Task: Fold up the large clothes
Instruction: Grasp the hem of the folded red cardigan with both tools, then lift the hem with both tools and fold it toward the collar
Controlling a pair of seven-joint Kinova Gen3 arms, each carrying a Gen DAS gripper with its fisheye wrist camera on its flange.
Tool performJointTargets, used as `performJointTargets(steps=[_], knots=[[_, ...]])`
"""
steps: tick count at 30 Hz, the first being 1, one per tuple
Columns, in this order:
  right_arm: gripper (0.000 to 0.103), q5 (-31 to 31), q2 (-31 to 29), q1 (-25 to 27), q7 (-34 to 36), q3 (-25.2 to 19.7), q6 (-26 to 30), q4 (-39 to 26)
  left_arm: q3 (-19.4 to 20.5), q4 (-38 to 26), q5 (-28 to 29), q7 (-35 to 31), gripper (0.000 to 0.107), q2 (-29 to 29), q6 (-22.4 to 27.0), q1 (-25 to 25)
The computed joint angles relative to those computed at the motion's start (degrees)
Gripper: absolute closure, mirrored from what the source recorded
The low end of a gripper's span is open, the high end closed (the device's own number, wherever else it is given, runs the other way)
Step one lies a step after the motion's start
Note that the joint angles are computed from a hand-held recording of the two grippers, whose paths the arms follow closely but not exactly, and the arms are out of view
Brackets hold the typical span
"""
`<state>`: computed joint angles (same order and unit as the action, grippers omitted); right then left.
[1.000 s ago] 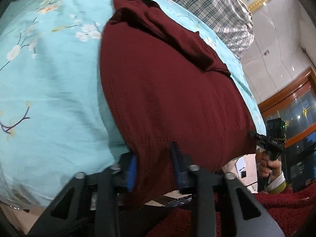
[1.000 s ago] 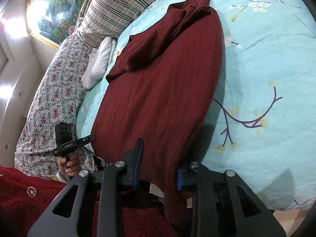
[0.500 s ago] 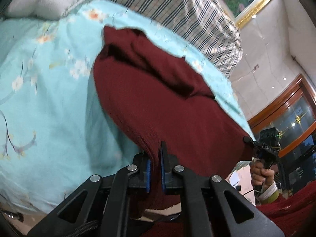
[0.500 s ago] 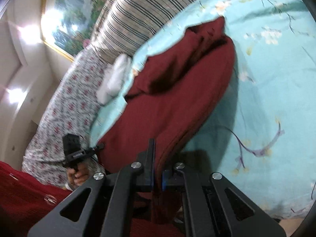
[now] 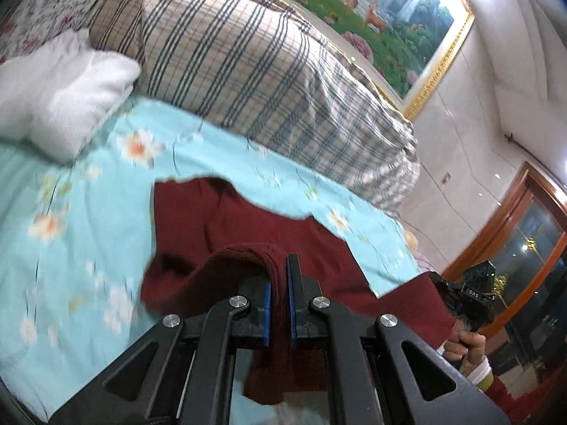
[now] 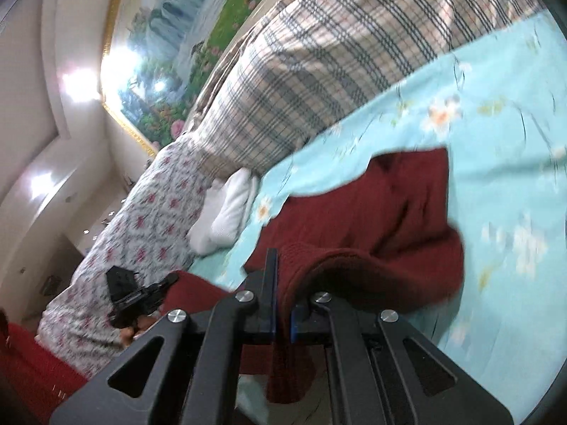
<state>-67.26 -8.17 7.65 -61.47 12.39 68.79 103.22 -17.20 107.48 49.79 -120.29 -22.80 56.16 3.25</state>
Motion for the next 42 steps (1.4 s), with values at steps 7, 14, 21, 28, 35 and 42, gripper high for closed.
performJointTargets(steps=[7, 14, 21, 28, 35, 42], knots=[[0.098, 6.5, 14.5, -0.3, -6.3, -6.0, -8.4, -10.6, 7.4, -6.9, 0.8, 2.6, 0.102, 15.4, -10.8, -2.8], [0.098, 14.8, 24.1, 0.2, -14.4, -10.7, -11.1, -14.4, 14.1, -11.2, -6.0, 10.6, 0.102, 27.7, -14.3, -6.7], [0.097, 15.8, 25.6, 3.8, -14.5, -15.0, -10.9, -14.0, 18.3, -11.1, -8.3, 11.7, 0.098, 30.5, -15.4, -10.0], [0.091, 17.4, 18.1, 3.8, -15.1, -13.5, -13.4, -10.7, 18.7, -9.7, -10.8, 13.7, 0.086, 24.8, -11.9, -9.6], [0.091, 16.4, 19.8, 3.1, -3.5, -19.9, -2.6, -15.0, 19.9, -10.1, -5.3, 6.5, 0.075, 25.8, -4.9, -4.9], [0.091, 27.4, 26.4, -7.3, -6.0, -16.3, -1.7, -23.8, 22.7, -17.9, -12.7, 9.1, 0.083, 32.4, -4.5, -3.7]])
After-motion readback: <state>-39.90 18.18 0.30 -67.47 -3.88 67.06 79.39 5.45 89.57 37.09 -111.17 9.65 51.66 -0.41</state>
